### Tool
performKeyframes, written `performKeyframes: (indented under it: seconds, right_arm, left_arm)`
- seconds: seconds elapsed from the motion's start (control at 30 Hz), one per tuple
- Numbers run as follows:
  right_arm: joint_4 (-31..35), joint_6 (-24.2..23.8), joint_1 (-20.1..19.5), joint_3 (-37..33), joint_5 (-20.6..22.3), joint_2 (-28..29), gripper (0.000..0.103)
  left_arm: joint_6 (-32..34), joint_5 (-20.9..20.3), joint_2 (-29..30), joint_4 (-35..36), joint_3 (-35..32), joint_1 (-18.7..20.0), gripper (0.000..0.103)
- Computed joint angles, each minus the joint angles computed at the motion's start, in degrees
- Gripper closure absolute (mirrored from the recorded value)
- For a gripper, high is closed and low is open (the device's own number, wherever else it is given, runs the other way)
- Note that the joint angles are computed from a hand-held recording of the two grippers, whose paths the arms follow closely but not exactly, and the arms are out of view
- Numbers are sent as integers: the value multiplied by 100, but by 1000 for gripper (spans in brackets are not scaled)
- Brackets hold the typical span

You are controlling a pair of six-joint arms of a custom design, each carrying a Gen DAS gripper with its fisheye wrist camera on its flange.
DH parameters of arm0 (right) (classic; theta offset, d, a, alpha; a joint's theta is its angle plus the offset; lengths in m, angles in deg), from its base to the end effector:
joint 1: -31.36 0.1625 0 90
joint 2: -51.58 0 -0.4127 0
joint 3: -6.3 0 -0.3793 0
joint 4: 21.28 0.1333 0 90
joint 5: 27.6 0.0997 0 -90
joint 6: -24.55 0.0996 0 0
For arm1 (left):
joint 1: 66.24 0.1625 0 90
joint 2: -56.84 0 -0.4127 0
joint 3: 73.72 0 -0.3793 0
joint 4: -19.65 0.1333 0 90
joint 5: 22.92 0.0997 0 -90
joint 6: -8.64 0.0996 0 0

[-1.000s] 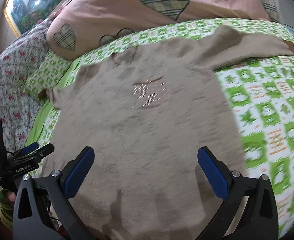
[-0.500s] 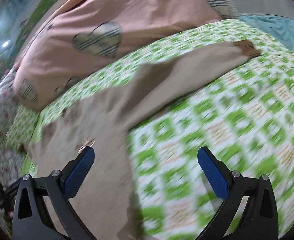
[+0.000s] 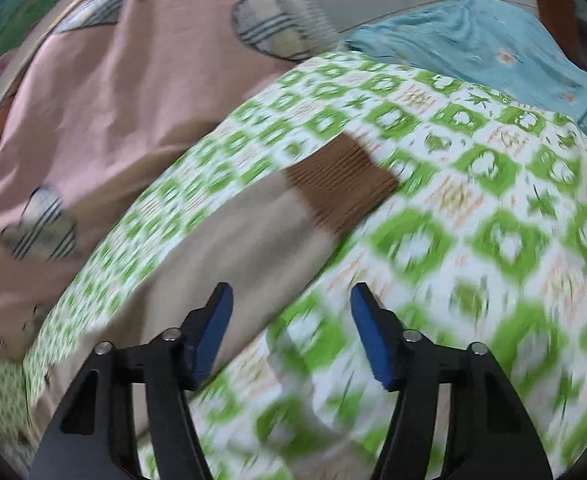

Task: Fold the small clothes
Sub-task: 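Grasp the brown sleeve cuff with the right tool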

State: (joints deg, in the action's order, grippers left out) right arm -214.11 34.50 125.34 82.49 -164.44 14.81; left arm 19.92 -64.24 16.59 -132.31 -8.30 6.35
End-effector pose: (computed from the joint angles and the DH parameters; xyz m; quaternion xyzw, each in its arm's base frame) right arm 0.1111 -0.7232 0.2273 -0.2493 -0.7687 0.5197 0.2772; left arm -0.0341 -0.8041 0.2749 0.0882 0.8698 -0.3080 0.3752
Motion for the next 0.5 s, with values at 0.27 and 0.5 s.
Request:
performKeyframes:
  seconds: [0.27, 0.5]
  right_arm:
    - [512, -33, -354, -754, 41, 149, 96]
    - [-102, -886, 202, -670, 593, 294, 96]
  left_arm:
    - [-80, 27, 154, 331, -168, 12, 4]
    - [-112, -76, 80, 303, -94, 30, 4]
